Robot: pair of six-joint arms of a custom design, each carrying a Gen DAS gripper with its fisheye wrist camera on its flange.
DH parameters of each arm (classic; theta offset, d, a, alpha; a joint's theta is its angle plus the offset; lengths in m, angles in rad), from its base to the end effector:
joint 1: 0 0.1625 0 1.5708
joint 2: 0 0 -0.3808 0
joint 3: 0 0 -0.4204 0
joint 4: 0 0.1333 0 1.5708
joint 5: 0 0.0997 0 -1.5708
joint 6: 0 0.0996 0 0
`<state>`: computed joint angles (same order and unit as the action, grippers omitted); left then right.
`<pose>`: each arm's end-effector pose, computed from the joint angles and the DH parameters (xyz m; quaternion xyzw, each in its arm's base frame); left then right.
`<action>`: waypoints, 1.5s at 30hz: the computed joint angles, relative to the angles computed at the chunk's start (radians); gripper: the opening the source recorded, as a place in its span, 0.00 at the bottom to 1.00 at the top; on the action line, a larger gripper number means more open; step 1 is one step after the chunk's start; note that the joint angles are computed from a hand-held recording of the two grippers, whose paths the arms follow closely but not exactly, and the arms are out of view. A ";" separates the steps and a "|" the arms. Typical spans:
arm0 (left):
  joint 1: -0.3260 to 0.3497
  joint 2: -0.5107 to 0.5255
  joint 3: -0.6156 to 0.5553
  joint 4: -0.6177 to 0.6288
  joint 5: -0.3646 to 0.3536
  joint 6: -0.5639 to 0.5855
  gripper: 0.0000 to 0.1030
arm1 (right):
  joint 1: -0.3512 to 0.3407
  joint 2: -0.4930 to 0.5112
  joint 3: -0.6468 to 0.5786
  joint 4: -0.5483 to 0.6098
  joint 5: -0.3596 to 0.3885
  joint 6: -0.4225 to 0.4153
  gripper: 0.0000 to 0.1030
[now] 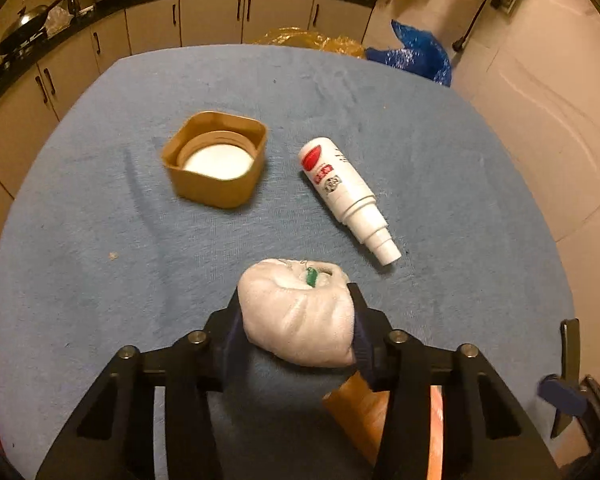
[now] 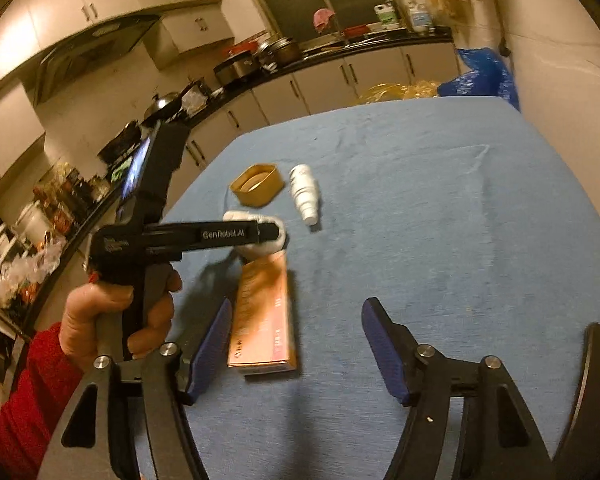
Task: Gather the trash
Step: 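Grasp the white tissue ball with the left tool while the right tool holds the pink box, then carry the tissue ball and pink box over the red basket and open both tools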
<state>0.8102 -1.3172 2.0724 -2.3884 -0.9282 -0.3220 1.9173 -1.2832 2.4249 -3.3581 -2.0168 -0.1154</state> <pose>-0.2091 -0.4997 0.1696 0.1967 0.9278 -0.1880 0.2553 0.2265 -0.3612 0.1336 0.1434 -0.9164 0.3315 0.1727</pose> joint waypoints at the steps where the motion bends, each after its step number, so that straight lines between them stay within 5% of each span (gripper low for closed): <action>1: -0.003 -0.032 0.020 -0.008 -0.001 0.004 0.41 | 0.014 0.030 -0.020 0.019 -0.020 -0.008 0.75; 11: -0.080 -0.349 0.226 -0.029 0.101 0.007 0.41 | 0.088 0.277 -0.180 0.055 -0.233 -0.084 0.72; 14: -0.113 -0.430 0.281 -0.027 0.124 0.005 0.41 | 0.077 0.280 -0.181 0.099 -0.235 -0.067 0.50; 29: -0.259 -0.689 0.477 0.031 0.206 -0.051 0.41 | 0.160 0.274 -0.058 -0.218 -0.232 -0.029 0.49; 45: -0.421 -0.929 0.529 0.328 0.289 -0.230 0.41 | 0.307 0.245 -0.038 -0.221 -0.315 0.017 0.49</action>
